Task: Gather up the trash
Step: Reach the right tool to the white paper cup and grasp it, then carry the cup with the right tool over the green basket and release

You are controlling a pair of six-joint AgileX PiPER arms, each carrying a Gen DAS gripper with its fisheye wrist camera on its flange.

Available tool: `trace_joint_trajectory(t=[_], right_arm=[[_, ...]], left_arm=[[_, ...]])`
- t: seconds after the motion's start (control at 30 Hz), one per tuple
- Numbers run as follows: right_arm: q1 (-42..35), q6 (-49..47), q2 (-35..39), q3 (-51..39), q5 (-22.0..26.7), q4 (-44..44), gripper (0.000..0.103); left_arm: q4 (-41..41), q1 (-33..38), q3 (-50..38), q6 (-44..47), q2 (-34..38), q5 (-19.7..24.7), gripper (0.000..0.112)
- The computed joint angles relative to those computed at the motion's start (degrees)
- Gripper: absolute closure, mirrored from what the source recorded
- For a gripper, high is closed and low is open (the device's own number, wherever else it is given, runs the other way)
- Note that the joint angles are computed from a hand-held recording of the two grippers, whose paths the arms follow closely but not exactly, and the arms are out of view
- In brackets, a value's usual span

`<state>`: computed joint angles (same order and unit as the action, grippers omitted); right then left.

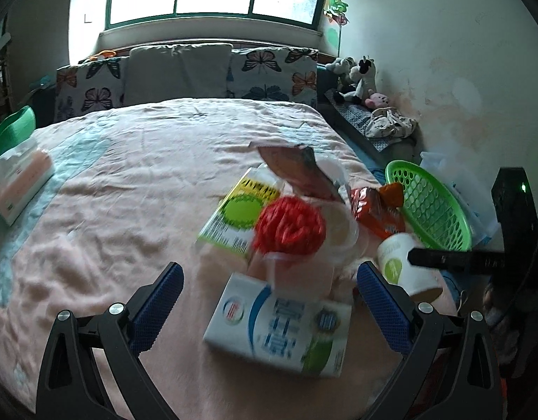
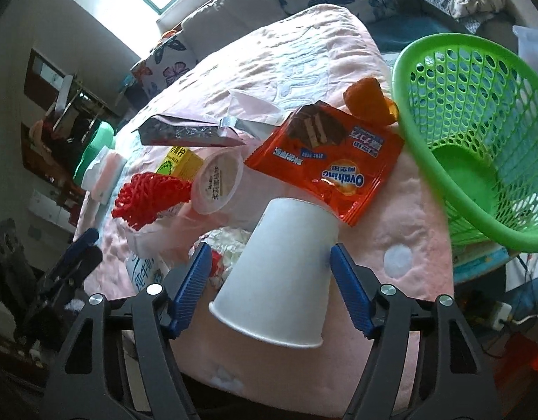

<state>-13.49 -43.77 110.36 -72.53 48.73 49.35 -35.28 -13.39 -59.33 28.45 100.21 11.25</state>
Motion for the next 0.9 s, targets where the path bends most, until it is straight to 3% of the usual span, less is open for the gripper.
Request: trace_joint_trajectory(t=[0.27,0.47,0.6,0.73,0.9], right_arm=[[0.7,3.2,2.3,-3.4,1.1,-2.2,0.035],[1.3,4.7,4.1,-5.8,1.8,-4.0,0.037],[1.0,4.7,4.8,-6.3,2.4,-4.3,0.045],[0.9,3.1,3.1,-4.3,1.1,-3.6,0.046],[0.3,-1.5,-1.8,0.9,-2.8,-1.3,0.046]], left_arm=[[8.0,0.6,-15.2,-7.4,9.7,10.8,0.017],[9.9,1.2,-22.3,-8.7,14.7,17.4,0.031],[8.1,1.9,-23.3,-7.4,15.7,19.0,0.042],[4.5,2.6,-22.8,-3.8,15.4,19.5,0.057],[-0.1,3.3,-20.2,0.9,13.3,18.5,0.065]])
